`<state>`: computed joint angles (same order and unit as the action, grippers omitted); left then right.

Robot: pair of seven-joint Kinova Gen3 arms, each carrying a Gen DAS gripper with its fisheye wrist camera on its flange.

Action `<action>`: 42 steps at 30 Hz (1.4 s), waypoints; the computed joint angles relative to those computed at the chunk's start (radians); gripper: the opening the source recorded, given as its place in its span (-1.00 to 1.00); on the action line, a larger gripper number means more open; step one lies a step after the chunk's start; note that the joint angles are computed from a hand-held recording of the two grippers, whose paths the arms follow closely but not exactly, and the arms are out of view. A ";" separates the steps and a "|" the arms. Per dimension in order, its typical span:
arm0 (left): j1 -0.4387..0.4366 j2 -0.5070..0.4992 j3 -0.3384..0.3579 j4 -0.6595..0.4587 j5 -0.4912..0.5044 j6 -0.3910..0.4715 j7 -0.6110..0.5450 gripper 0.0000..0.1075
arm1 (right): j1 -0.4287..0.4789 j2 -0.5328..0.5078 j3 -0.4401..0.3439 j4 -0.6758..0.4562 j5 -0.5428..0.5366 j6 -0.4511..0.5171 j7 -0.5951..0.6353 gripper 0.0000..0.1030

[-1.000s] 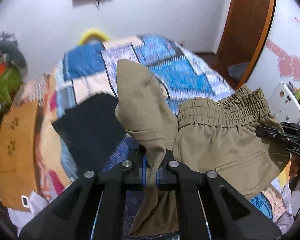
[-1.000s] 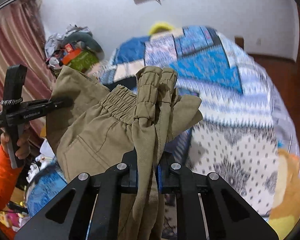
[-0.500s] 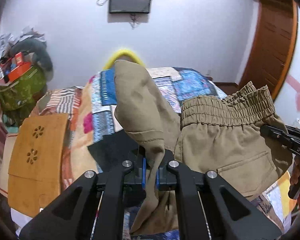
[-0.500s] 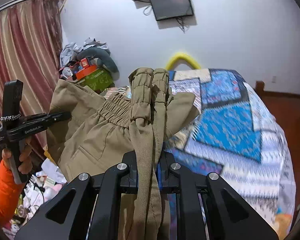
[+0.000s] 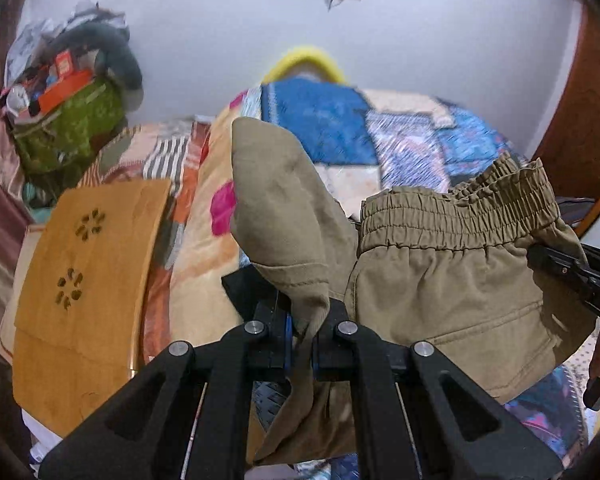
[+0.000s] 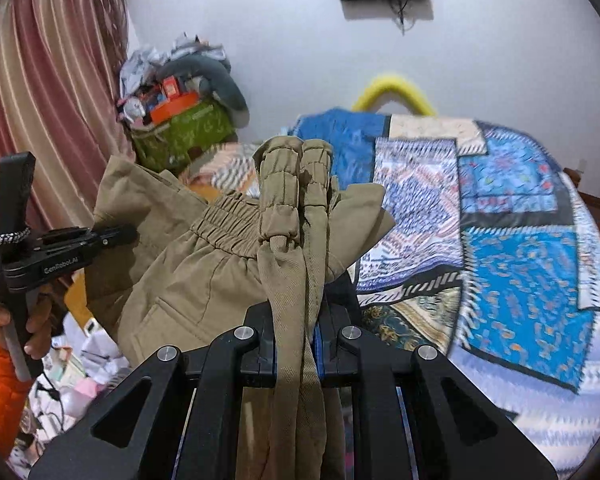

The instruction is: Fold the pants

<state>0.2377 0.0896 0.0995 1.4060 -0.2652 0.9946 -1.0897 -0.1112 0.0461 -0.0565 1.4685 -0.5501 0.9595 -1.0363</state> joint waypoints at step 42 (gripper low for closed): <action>-0.025 -0.450 0.381 0.014 -0.263 0.100 0.215 -0.15 | -0.167 -0.543 0.090 0.140 0.085 -0.125 -0.098 -0.37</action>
<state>0.2123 -0.3601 0.4800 1.4196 -0.5281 1.0942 -0.8751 -0.2782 -0.4965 0.0339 1.6084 -0.4654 0.8346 -1.1342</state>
